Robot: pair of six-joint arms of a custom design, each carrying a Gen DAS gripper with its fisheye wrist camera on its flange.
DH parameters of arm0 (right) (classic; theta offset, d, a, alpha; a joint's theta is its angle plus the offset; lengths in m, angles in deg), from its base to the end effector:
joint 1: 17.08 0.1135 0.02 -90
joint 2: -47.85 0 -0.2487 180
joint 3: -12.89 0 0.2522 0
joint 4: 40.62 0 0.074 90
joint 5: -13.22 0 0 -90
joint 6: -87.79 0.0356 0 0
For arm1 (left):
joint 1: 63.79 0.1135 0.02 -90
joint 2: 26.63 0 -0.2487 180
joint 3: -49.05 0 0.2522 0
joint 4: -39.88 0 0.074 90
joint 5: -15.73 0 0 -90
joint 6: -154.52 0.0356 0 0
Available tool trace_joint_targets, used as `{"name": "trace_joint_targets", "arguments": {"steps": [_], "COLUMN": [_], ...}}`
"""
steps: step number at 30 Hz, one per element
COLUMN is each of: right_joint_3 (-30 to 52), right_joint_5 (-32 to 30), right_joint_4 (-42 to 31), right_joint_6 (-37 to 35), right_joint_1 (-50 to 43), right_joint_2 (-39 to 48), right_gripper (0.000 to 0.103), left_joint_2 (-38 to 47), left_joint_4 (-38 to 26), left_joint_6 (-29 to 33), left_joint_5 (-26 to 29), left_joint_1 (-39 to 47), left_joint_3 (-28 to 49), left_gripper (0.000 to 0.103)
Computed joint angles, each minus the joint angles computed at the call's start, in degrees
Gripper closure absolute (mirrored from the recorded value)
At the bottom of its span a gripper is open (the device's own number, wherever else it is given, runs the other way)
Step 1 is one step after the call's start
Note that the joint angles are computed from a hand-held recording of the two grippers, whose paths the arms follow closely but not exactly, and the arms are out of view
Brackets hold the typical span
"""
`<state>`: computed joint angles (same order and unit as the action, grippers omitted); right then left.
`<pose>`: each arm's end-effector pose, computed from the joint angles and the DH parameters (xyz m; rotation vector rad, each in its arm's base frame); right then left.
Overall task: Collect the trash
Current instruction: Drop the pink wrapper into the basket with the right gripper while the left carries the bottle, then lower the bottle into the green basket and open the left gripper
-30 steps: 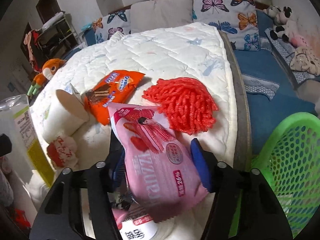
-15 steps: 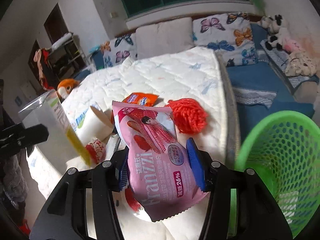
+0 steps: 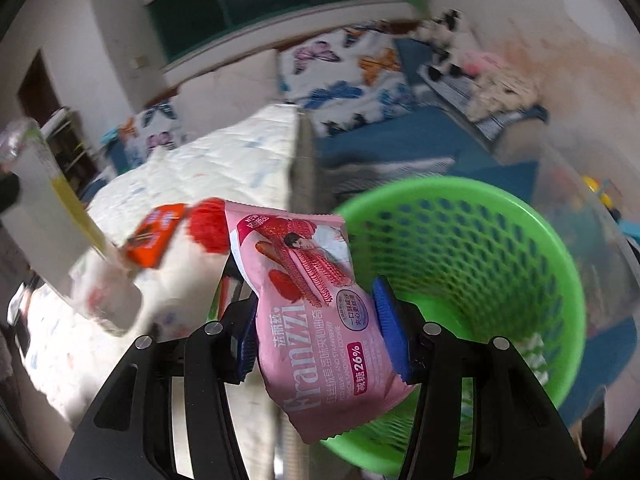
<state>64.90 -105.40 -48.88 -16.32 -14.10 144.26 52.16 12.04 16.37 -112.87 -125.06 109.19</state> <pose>0.2905 0.0322 0.1005 -0.5610 2.3420 0.5305 0.1544 -0.2355 0.2030 -0.0532 2.1852 -0.2672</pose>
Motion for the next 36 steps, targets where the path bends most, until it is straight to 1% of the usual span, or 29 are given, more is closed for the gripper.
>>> {"name": "trace_joint_targets", "arguments": {"steps": [2, 3, 4, 7, 9, 13, 19, 23, 27, 31, 36], "right_joint_3": [1.1, 1.8, 2.5, 3.7, 4.1, 3.5, 1.4, -0.6, -2.0, -2.9, -3.1], "right_joint_5": [2.1, 1.9, 1.8, 2.2, 2.2, 1.3, -0.7, -1.0, -1.8, -2.7, -3.9], "right_joint_4": [0.3, -0.1, -0.4, -0.4, -0.7, -0.9, -0.4, 1.3, 2.0, 2.3, 1.9], "right_joint_6": [-0.2, -0.7, -0.8, -1.2, -1.7, -2.8, -4.0, -3.8, -4.4, -4.7, -4.2], "right_joint_1": [-1.5, -2.4, -3.2, -4.8, -5.9, -8.0, -11.4, -13.1, -15.5, -17.3, -18.6], "right_joint_2": [2.2, 3.2, 4.4, 6.8, 7.7, 7.9, 6.1, 4.2, 2.9, 2.0, 1.3], "right_gripper": [0.047, 0.046, 0.042, 0.036, 0.03, 0.027, 0.027, 0.027, 0.027, 0.027, 0.027], "left_joint_2": [3.2, 4.8, 6.6, 11.6, 15.1, 20.3, 27.2, 31.9, 36.4, 40.1, 41.8], "left_joint_4": [2.7, 3.7, 4.7, 6.4, 7.4, 8.4, 9.7, 10.3, 9.4, 8.6, 9.2], "left_joint_6": [2.5, 3.6, 4.6, 6.9, 7.7, 8.0, 9.3, 8.6, 7.6, 6.9, 6.0], "left_joint_5": [2.0, 3.3, 4.6, 7.4, 9.3, 12.6, 15.7, 17.8, 19.3, 21.4, 22.9], "left_joint_1": [1.5, 2.4, 3.3, 5.1, 6.2, 7.8, 8.5, 8.7, 8.8, 9.1, 9.0], "left_joint_3": [2.4, 3.7, 5.1, 9.4, 12.2, 16.4, 22.3, 25.7, 29.0, 31.6, 32.0], "left_gripper": [0.055, 0.055, 0.055, 0.055, 0.055, 0.055, 0.055, 0.055, 0.055, 0.055, 0.055]}}
